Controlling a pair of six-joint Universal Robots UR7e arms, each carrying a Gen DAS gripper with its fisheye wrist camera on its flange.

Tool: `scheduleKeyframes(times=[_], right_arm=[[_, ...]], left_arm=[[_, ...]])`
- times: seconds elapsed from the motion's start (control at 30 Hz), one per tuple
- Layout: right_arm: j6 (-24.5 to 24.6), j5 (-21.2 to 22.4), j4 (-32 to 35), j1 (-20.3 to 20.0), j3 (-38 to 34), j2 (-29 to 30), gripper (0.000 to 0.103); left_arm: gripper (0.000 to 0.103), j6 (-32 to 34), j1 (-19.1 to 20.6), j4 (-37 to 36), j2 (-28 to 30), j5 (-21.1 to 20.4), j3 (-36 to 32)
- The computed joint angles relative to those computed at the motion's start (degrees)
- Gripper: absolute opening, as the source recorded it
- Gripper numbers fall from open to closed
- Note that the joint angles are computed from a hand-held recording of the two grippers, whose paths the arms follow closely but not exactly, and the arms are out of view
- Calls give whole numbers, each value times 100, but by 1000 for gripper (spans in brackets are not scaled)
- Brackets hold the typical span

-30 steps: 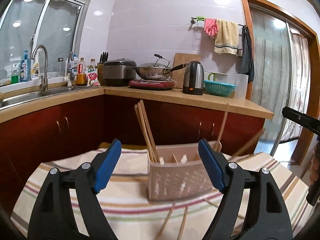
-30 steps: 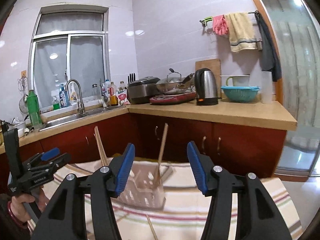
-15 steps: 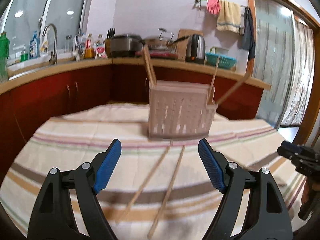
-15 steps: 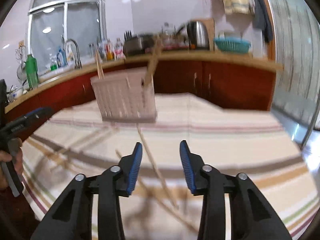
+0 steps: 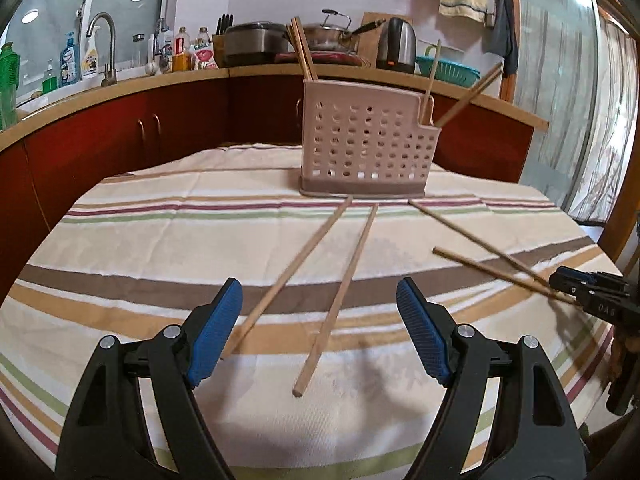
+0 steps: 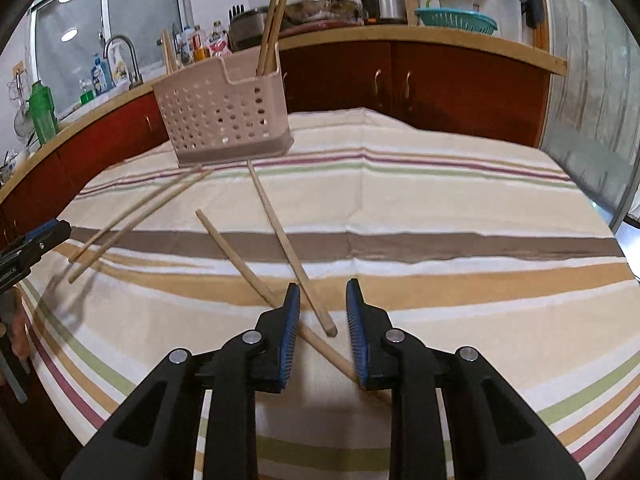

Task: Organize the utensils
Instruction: 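Move both open tools down to the remaining loose chopsticks, then close the right tool on a chopstick while the left tool grasps another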

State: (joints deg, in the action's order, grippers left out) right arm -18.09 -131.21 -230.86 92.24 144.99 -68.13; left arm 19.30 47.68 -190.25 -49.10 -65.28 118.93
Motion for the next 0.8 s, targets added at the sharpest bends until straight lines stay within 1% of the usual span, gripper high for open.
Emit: scheduleKeyframes(times=[0.03,0.1,0.13,0.27,0.3,0.33,0.4,0.43,0.5,0.63,0.7,0.77,0.8], right_arm=[[37,-41,121,-2,-11,-28,24],[111,-79,373,-20,-42,-97,18],[135,-98,461,-19,-46,-123,14],[35,-207,442,34,-66,-63,11],[39,-201,413,39,-59,-62,11],[49,-188,381,43,-48,-62,11],[57,-183,332,91,-35,-77,11],[62,-169,325,108,-34,-94,11],[50,-171,315,185,-42,-130,11],[71,-66,321,296,-28,-194,10],[25,-58,269,379,-39,-161,9],[7,-27,232,439,-39,-135,8],[-8,-16,213,465,-45,-123,8]], left_arm=[[77,1,11,36,0,-8,1],[77,-3,5,94,9,17,10],[77,-3,4,117,8,24,16],[74,5,16,312,-3,-1,8],[69,0,17,406,-3,-2,-10],[67,-14,20,507,-2,6,-33],[59,-62,44,740,4,23,-93],[57,-89,58,825,5,19,-111],[50,-157,87,1034,5,-5,-158],[45,-280,121,1330,-1,-26,-220],[35,-359,157,1556,-22,-43,-260],[31,-343,167,1544,-34,-36,-251],[26,-307,165,1529,-36,-9,-240]])
